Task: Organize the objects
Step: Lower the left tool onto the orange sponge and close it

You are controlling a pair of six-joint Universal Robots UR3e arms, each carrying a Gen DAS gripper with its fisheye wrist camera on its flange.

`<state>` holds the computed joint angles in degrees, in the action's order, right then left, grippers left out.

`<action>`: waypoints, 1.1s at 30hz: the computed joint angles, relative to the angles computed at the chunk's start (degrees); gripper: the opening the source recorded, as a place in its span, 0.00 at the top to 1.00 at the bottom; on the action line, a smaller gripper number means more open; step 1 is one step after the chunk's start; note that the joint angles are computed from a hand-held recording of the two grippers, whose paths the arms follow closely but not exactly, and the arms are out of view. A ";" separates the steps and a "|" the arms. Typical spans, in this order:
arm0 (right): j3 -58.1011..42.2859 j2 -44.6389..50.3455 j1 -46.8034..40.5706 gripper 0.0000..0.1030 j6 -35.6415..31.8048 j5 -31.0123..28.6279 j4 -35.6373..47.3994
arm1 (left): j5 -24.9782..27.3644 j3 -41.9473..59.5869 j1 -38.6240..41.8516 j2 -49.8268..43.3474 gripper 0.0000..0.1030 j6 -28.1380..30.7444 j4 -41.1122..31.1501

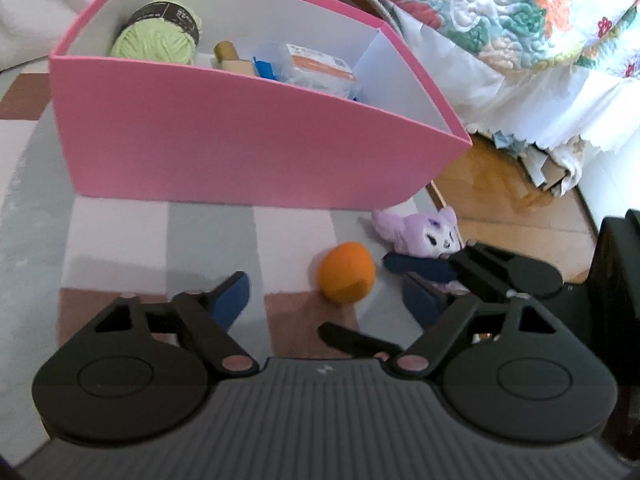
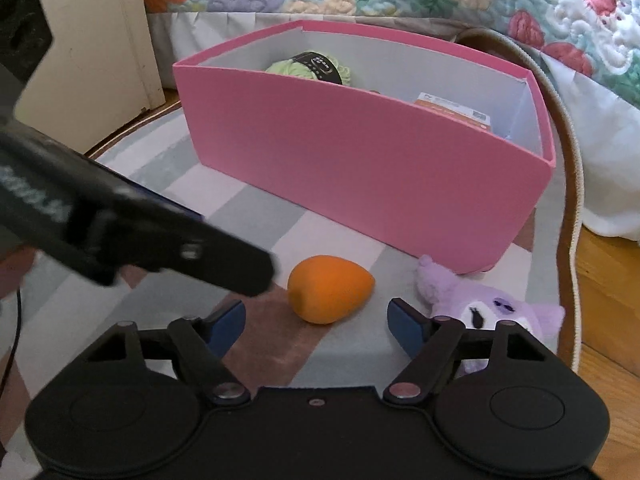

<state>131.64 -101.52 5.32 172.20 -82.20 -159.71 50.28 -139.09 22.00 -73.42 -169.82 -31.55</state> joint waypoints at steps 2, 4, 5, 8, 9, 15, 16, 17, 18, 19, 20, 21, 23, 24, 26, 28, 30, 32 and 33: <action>0.45 1.12 0.33 0.29 0.75 -0.20 -2.13 | -1.14 -0.40 -0.30 -3.91 0.37 -1.74 4.64; 0.80 2.24 0.24 0.36 1.53 0.03 -3.87 | -4.04 0.25 0.83 -7.16 0.44 -2.92 4.03; 0.83 2.89 0.33 0.41 2.00 -0.14 -4.54 | -4.85 0.49 1.03 -8.35 0.50 -3.72 4.29; 1.23 4.60 1.19 0.50 2.78 -1.93 -7.05 | -5.65 -0.36 1.50 -8.93 0.61 -3.63 5.81; 1.37 4.86 1.74 0.52 3.02 -2.83 -7.87 | -6.38 -0.56 1.99 -8.21 0.66 -2.47 4.49; 1.98 3.47 3.18 0.54 3.19 -3.37 -7.94 | -6.90 0.57 3.01 -4.24 0.69 1.41 -3.93; 1.95 3.35 4.02 0.54 3.20 -4.18 -8.00 | -6.40 0.99 2.83 -3.62 0.69 1.78 -5.18; 1.91 3.30 4.86 0.54 3.31 -4.97 -8.07 | -5.95 1.15 2.71 -2.83 0.69 2.10 -6.11; 1.99 2.81 5.12 0.54 3.09 -5.16 -7.60 | -5.46 1.28 2.65 -1.85 0.69 2.65 -7.41; 1.90 2.60 5.59 0.54 3.00 -5.56 -7.27 | -5.08 1.35 2.73 -0.70 0.69 3.33 -8.82; 1.81 2.45 6.28 0.54 2.94 -6.11 -7.09 | -4.56 1.45 2.73 0.40 0.69 4.01 -10.12; 1.47 2.13 6.70 0.54 2.75 -6.40 -6.42 | -3.93 1.84 2.65 1.48 0.69 4.73 -11.82; 1.38 1.14 7.47 0.54 2.33 -6.90 -5.35 | -2.67 2.76 2.30 3.18 0.69 5.61 -14.66; 1.24 0.69 8.03 0.54 2.22 -7.30 -4.74 | -2.32 2.99 2.47 4.53 0.69 6.29 -16.42; 0.23 0.67 9.44 0.54 2.19 -8.22 -3.73 | -1.82 3.29 2.83 7.45 0.70 7.18 -19.70; 0.01 -0.77 10.29 0.54 2.54 -8.62 -2.22 | -1.75 3.60 3.64 10.46 0.70 8.55 -23.69; -0.96 -1.67 10.83 0.54 3.11 -8.53 -0.31 | -1.73 4.06 4.86 14.23 0.70 10.07 -28.93; -1.57 -3.11 11.39 0.54 3.65 -8.14 1.85 | -2.63 4.17 7.41 19.13 0.71 11.45 -36.12; -2.23 -2.86 11.72 0.54 3.78 -8.01 2.31 | -2.95 4.46 9.03 22.17 0.71 12.39 -40.78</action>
